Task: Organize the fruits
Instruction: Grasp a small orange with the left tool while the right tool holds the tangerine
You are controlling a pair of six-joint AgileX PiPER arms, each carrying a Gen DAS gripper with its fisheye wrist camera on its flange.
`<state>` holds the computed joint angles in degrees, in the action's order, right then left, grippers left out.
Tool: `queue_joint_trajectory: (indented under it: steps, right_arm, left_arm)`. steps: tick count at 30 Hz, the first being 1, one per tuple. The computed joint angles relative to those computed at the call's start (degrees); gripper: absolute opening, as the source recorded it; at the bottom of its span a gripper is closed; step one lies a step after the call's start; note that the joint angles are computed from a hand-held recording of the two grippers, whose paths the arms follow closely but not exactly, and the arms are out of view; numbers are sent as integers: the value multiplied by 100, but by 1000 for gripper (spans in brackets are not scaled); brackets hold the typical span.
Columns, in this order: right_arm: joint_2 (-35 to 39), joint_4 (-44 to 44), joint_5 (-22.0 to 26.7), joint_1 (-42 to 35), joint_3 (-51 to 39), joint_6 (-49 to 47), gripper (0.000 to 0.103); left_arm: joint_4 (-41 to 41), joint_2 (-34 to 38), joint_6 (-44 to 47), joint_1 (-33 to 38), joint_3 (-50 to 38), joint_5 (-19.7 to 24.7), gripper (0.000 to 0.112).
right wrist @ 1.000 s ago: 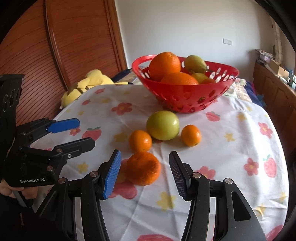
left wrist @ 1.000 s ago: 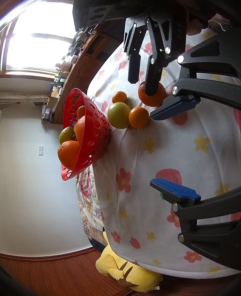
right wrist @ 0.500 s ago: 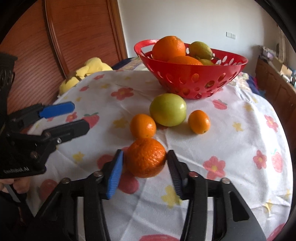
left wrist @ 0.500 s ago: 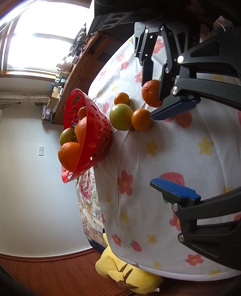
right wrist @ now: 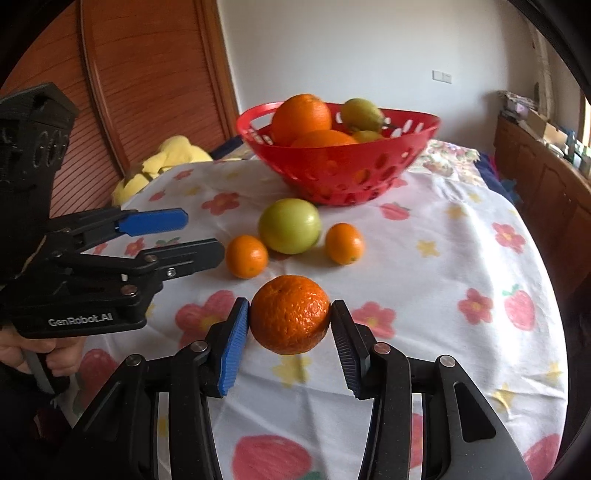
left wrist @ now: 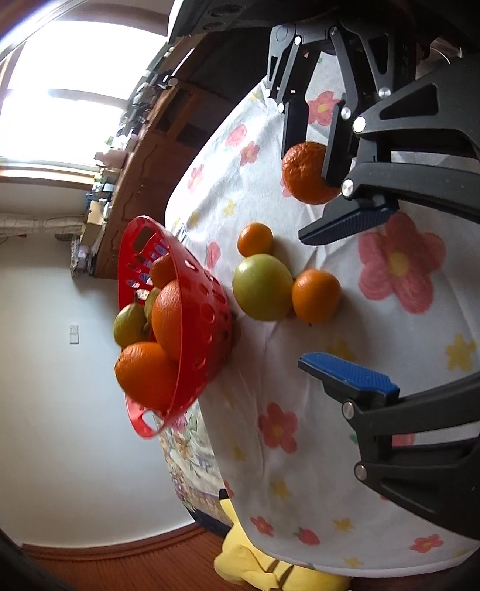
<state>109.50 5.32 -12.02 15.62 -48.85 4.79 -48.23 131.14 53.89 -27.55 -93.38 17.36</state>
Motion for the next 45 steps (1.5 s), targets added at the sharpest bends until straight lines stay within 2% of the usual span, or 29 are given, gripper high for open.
queue_joint_trajectory:
  steps: [8,14,16,20,22,29,32,35,41,45]
  right_arm:
    - [-71,-136,-199,-168,235,109,46]
    - [-50,-749,-241,-359,234,652,46]
    - [-17,-865,-202,-387,192,745,46]
    - [84,-373,-87,-323,75,191,46]
    - [142,-168,-49,-299,20,-36,46]
    - [270,-902,131,-389,-155,664,46]
    - [266,-811,152,-379,-164,525,46]
    - [273,-734,163,-364,-170,414,46]
    - [287,-1959,88,-496,-137,1605,46]
    - [297,-2183,79,-527,-147,1807,46]
  left_arm:
    - [1635,442,-1565,-192,-872,466,57]
    - [2153,738,-2090,-218,-1344,784,57]
    - [2147,808,-2085,-208,-1403,825,57]
    - [2054,933,-1977,-159,-1519,930,57]
    - [2053,972,-1943,-158,-1533,946,52]
    - [2026,1060,-1926,-113,-1673,1058,49]
    - [1956,1082,-1877,-73,-1685,1105,40]
    - [1833,1098,-1797,-35,-1710,1151,39]
    - [1862,1086,-1835,-52,-1687,1118,39]
    - [1816,1044,-1827,-58,-1617,1045,39]
